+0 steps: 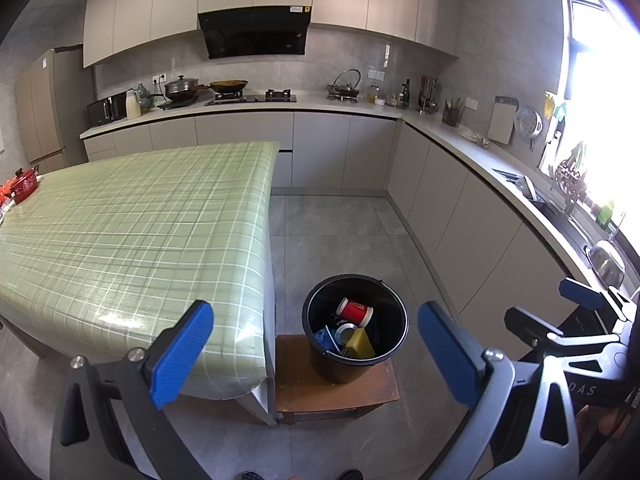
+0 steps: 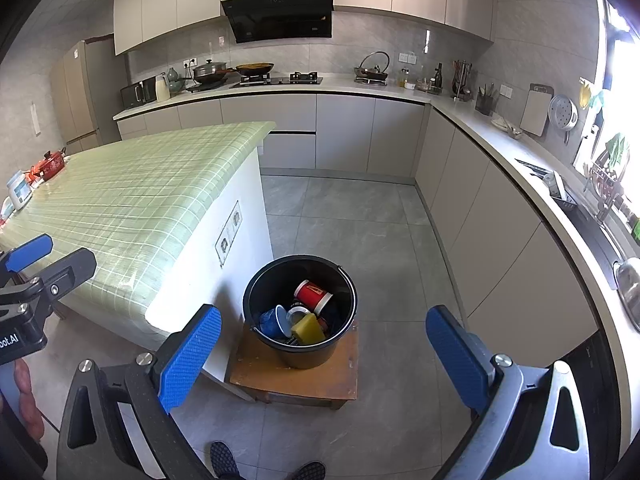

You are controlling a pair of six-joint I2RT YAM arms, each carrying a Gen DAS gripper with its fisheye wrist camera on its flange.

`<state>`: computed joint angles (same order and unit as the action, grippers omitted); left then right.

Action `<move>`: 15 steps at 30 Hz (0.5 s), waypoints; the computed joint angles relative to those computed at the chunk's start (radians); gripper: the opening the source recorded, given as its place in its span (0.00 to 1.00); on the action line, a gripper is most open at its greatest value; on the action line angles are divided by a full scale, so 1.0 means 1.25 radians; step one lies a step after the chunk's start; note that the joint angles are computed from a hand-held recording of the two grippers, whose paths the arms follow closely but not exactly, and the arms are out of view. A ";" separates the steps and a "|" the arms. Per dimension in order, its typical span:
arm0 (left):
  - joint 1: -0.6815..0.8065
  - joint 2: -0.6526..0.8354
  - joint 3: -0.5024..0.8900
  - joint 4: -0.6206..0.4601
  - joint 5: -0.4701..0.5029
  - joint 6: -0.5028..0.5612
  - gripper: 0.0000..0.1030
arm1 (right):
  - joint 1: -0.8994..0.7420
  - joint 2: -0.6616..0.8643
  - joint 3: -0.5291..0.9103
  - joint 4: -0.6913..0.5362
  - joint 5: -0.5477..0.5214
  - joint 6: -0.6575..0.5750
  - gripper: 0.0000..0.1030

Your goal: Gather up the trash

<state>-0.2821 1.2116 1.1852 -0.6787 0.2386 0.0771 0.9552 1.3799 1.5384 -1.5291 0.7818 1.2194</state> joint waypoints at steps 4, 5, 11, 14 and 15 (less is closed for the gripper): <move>-0.008 -0.001 -0.001 0.002 -0.004 -0.002 1.00 | -0.007 -0.003 0.000 0.000 -0.004 -0.008 1.00; -0.010 0.000 0.000 0.001 -0.005 -0.002 1.00 | -0.009 -0.004 0.001 0.001 -0.005 -0.010 1.00; -0.018 -0.003 -0.003 0.010 -0.008 -0.006 1.00 | -0.014 -0.008 -0.002 0.003 -0.003 -0.017 1.00; -0.021 -0.005 -0.005 0.014 -0.007 -0.008 1.00 | -0.015 -0.007 -0.003 0.006 -0.003 -0.017 1.00; -0.023 -0.005 -0.006 0.015 -0.010 -0.009 1.00 | -0.015 -0.007 -0.003 0.005 -0.004 -0.018 1.00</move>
<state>-0.3113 1.2049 1.1774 -0.6593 0.2263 0.0657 0.9371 1.3708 1.5349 -1.5227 0.7773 1.1969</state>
